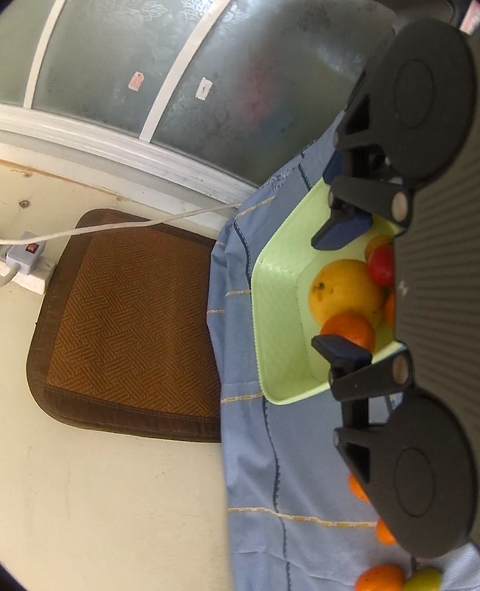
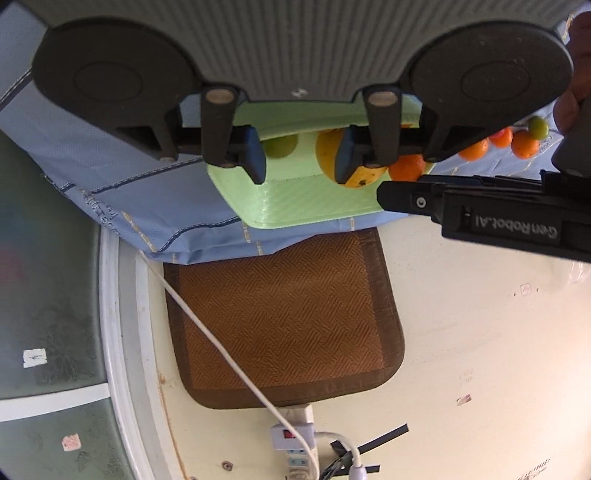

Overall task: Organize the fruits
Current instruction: 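Carry the tomato and lime into the basin and open both tools, then grasp a green lime with the left tool while the right tool grasps a brown kiwi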

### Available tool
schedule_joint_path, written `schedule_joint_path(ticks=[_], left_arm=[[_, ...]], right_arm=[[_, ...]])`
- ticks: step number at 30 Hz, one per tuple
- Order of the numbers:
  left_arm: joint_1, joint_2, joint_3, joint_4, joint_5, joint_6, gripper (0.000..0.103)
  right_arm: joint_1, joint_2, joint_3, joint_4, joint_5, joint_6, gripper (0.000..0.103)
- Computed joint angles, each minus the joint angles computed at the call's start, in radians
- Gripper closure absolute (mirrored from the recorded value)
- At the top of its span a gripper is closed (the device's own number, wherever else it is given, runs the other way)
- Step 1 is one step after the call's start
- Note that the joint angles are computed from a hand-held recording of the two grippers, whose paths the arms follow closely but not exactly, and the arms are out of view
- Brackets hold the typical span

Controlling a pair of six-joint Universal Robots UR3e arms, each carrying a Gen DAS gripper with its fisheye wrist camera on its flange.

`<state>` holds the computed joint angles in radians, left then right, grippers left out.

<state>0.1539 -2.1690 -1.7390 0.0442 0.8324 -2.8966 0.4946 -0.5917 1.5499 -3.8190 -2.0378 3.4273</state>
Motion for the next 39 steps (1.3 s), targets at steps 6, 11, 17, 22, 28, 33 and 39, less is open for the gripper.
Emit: schedule_joint_path(ticks=[6,11,17,22,28,33,39], left_arm=[[0.093,0.026,0.001,0.002,-0.046,-0.088,0.051],[0.305,0.097,-0.082,0.047,-0.122,-0.125,0.051],[0.521,0.149,-0.226,0.035,-0.176,0.003,0.051],[0.565,0.128,-0.277,-0.06,-0.196,0.142,0.051],[0.497,0.083,-0.266,-0.075,-0.122,0.218,0.052],[0.455,0.037,-0.225,-0.075,-0.053,0.207,0.06],[0.445,0.031,-0.227,-0.055,-0.042,0.218,0.073]], right_arm=[[0.003,0.016,-0.004,-0.045,-0.051,0.023,0.059],[0.027,0.039,-0.007,-0.188,-0.065,-0.023,0.059],[0.061,-0.013,-0.01,-0.111,0.161,-0.081,0.059],[0.14,0.06,-0.279,0.247,0.2,-0.213,0.06],[0.171,0.213,-0.712,0.764,0.11,-0.251,0.067],[0.167,0.287,-0.873,0.89,0.085,-0.27,0.067],[0.142,0.34,-0.998,0.978,0.15,-0.28,0.07]])
